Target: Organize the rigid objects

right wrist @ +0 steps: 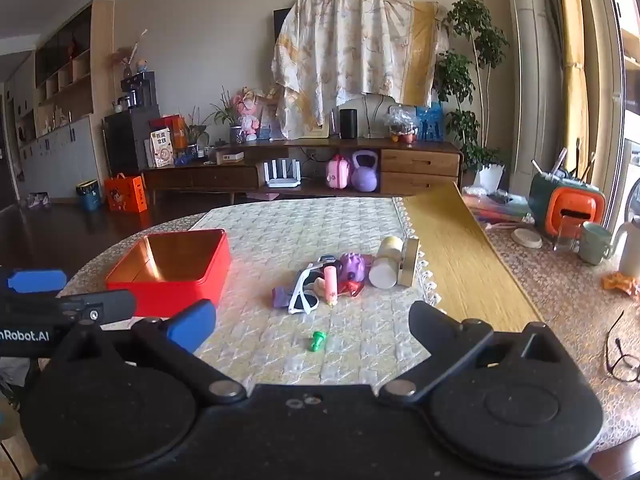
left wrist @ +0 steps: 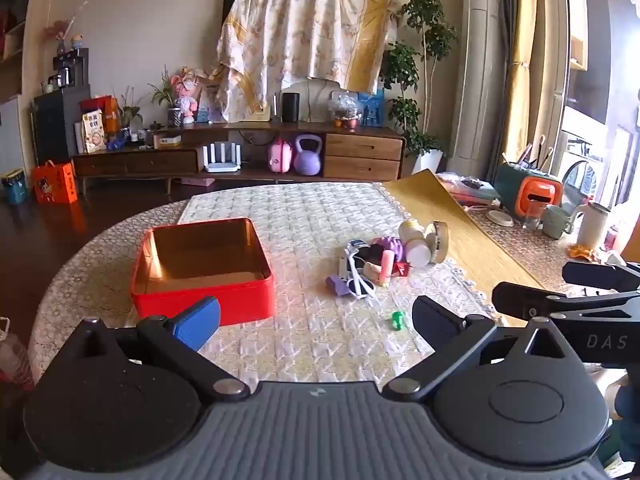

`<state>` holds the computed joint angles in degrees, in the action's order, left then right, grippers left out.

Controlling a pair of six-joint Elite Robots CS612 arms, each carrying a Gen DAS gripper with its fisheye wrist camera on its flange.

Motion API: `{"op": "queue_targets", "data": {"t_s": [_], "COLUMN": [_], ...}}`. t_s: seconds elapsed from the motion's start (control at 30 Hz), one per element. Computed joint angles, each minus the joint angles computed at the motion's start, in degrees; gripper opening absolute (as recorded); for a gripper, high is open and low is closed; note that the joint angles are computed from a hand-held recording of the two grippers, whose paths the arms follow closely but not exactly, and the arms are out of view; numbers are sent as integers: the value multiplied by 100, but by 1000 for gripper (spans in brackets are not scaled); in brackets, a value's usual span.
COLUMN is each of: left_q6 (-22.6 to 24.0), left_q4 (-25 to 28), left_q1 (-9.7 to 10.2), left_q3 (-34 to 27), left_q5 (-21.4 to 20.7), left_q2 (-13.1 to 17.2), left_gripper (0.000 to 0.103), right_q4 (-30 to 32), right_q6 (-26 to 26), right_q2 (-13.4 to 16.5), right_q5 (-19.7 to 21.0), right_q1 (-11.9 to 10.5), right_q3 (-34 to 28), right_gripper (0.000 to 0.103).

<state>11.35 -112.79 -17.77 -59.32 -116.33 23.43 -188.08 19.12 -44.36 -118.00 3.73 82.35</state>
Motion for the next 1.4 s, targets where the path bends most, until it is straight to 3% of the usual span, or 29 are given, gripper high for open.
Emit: {"op": "queue_targets", "data": {"t_s": [0.13, 0.27, 0.3, 0.6, 1.4], "left_q6": [-58, -123, 16, 98, 78], "left_q4": [147, 146, 250, 222, 60], "left_q1": [24, 59, 7, -11, 8], "left_q3": [12, 57, -1, -64, -34], "left_q5": [-71, -9, 137, 69, 15], "left_q2": [-29, -51, -28, 1, -12], "left_gripper": [103, 103, 103, 103, 103], "right_q4": [-226, -97, -54, -213, -712], "right_q6": [-19, 179, 169, 100, -188], "right_q2": [12, -28, -25, -39, 31], "right_q5": [-88, 253, 268, 365, 236], "right_q1": [33, -54, -48, -45, -15], "right_q3": [33, 85, 68, 113, 100], "right_gripper": [103, 103, 103, 103, 103]}}
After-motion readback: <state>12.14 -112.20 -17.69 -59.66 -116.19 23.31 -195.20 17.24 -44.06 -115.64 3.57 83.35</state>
